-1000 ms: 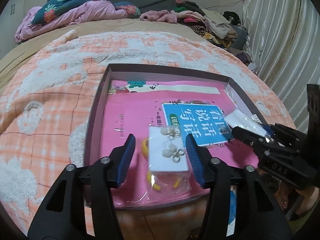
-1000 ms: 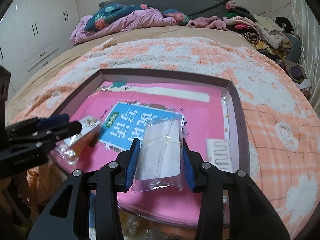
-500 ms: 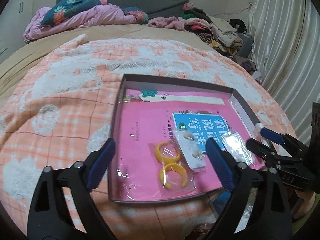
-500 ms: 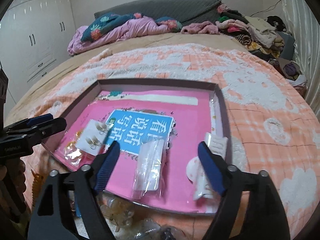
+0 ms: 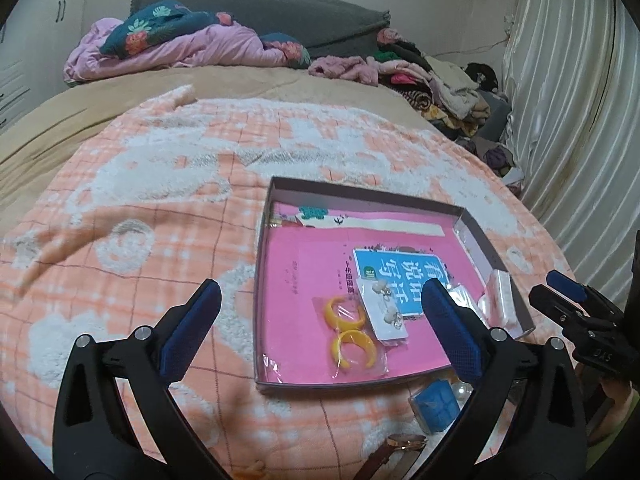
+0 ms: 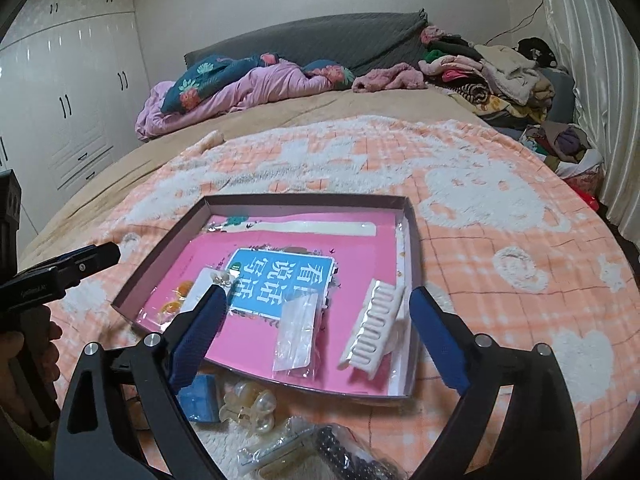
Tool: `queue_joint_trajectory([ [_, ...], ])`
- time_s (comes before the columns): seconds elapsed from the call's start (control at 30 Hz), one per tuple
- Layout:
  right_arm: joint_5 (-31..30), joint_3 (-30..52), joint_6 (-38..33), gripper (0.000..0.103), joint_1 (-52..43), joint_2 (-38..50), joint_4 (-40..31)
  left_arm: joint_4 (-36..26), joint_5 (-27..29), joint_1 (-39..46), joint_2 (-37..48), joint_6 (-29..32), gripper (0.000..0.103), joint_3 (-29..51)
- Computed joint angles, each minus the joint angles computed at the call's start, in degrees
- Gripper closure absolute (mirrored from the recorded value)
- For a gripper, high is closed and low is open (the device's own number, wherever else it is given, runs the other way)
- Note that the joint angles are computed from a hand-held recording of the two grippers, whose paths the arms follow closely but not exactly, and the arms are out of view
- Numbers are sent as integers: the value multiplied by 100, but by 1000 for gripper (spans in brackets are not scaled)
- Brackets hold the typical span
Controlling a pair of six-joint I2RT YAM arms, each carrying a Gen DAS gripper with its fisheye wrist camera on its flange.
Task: Organize jewelry
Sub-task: 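Withdraw both open tools back from the box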
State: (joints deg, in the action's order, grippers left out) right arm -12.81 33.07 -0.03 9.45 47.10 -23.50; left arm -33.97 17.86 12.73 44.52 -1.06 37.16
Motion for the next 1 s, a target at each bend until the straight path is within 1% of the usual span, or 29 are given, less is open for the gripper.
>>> queue_joint_trajectory([
  [0.1, -57, 69, -18, 11, -54, -205, -202, -123, 112, 183, -170, 52, 9, 60],
  [0.27, 26, 199, -28, 11, 17, -494, -516, -401, 264, 519, -465, 180, 9, 206],
  [0.37, 27, 282, -48, 11, 33, -684, -739, -595, 526, 831, -644, 245, 9, 288],
  [0.53, 85, 391, -45, 11, 114, -974, -1029, -921, 765, 1098, -916, 306, 9, 421],
  [0.77, -46, 583, -19, 11, 126, -1322, -1417, -1562, 1208, 1515, -1292, 493, 9, 687],
  [1.0, -191, 815, -33, 10, 113, -1615, -1779, -2033, 1423, 1733, -1633, 612, 9, 906],
])
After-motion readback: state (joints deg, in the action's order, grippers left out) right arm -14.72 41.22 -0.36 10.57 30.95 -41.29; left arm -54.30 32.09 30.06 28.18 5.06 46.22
